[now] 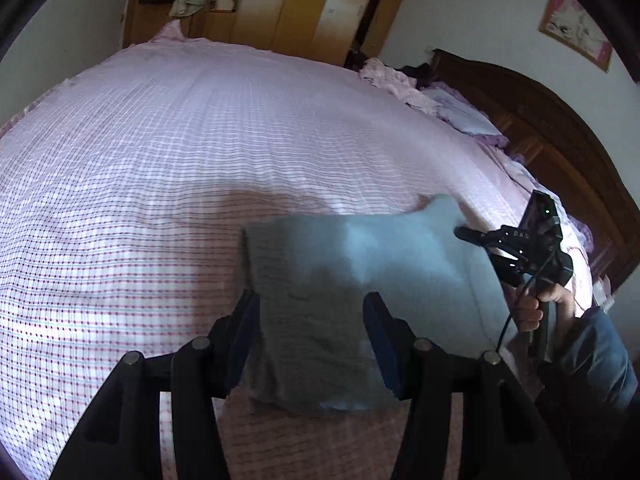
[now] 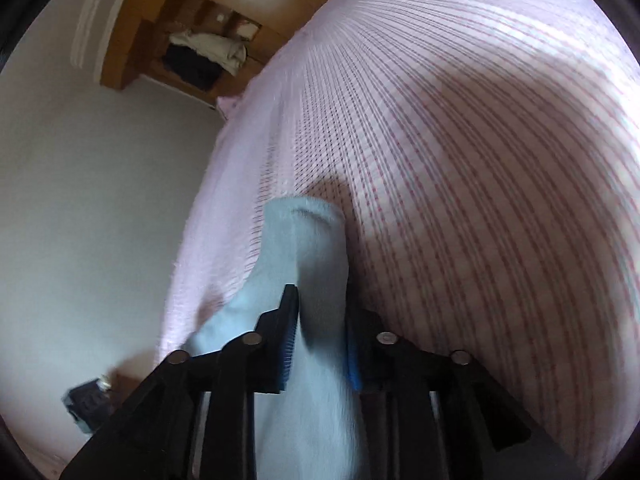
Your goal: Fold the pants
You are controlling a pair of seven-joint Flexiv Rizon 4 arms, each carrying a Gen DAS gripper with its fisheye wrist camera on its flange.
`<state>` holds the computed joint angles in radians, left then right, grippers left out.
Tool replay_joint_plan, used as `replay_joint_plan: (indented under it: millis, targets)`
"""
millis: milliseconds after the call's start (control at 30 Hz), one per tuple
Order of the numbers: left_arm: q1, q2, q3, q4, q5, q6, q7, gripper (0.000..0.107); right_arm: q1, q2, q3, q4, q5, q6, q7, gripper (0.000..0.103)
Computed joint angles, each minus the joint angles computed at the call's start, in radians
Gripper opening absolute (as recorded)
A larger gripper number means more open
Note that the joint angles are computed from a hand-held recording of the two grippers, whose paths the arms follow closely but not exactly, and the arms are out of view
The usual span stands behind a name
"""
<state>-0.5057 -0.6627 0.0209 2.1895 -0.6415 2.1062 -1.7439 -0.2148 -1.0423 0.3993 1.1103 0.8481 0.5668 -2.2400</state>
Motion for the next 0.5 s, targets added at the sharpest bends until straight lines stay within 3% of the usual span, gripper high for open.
replay_joint_plan:
  millis: [167, 500]
  targets:
    - [-0.102, 0.010, 0.048, -0.009, -0.100, -0.021, 0.072, 0.057, -0.097, 0.002, 0.020, 0.046, 0.049, -0.141, -0.008, 0.021]
    - [-0.138, 0.003, 0.028, -0.049, -0.160, -0.049, 0.111, 0.057, -0.174, 0.071, -0.021, 0.179, 0.123, -0.210, -0.116, 0.021]
